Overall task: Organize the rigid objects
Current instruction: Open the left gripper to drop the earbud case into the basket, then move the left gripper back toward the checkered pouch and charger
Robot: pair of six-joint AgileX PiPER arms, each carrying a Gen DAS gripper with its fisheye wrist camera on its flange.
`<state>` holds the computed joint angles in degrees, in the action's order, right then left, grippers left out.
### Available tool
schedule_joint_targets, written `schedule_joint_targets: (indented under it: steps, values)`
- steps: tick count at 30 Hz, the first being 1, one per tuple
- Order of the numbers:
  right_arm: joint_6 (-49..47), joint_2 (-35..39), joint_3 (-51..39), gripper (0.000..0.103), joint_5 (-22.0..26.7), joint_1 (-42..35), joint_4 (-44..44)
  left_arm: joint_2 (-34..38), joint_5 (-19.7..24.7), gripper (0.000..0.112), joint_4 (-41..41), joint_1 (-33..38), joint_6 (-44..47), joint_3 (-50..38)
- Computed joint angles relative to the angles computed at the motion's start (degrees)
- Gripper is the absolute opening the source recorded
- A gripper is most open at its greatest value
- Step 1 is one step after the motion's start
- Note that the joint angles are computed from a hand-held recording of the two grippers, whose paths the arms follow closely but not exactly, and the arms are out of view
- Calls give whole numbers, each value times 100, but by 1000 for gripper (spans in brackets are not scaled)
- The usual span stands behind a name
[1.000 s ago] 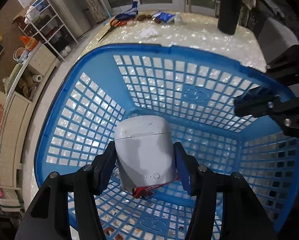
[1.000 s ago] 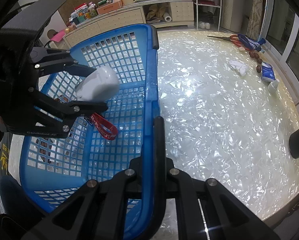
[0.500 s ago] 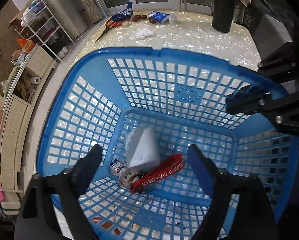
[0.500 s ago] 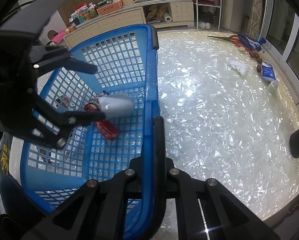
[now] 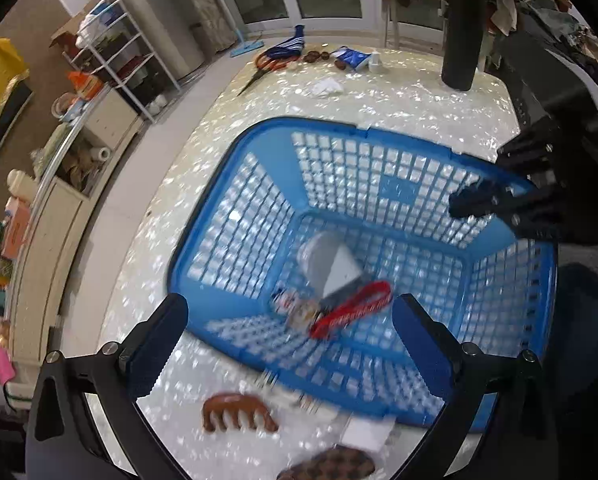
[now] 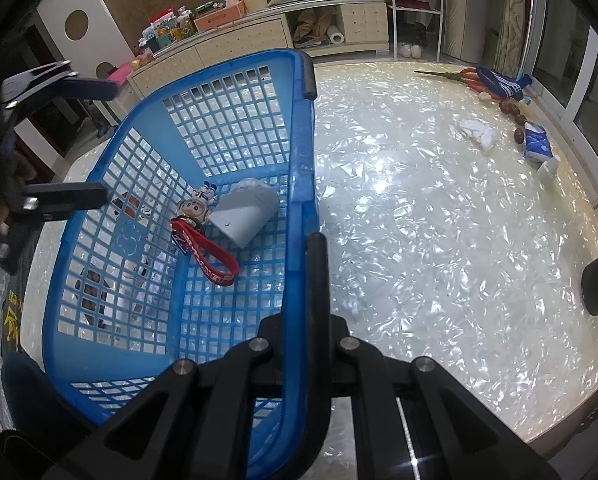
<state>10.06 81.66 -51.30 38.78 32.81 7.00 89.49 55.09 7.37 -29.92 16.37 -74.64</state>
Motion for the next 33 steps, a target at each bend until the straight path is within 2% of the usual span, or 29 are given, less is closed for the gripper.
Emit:
schedule_joint_targets:
  steps: [8, 11, 15, 20, 25, 28, 33]
  values:
    - [-89, 33, -32, 6, 22, -23, 9, -1029, 702, 103, -321, 958, 299, 406]
    - [-82, 40, -57, 6, 53, -11, -34, -1318, 998, 103, -689, 1631, 367, 654]
    - [-144, 39, -59, 6, 51, -33, 13, -1580, 1104, 103, -1002, 2390, 235, 1207]
    - [-210, 36, -51, 6, 45, -47, 53, -1813, 818, 102, -1108, 3228, -585, 2121]
    - [-285, 49, -58, 6, 38, -53, 95, -1774, 670, 102, -2076, 4287, -1126, 2828]
    - [-329, 51, -58, 6, 35, -62, 122, -1778, 380, 102, -2319, 4345, -1521, 3235]
    - [-435, 52, -60, 6, 33, -96, 199, -1737, 19, 102, -2196, 4014, -2687, 3615]
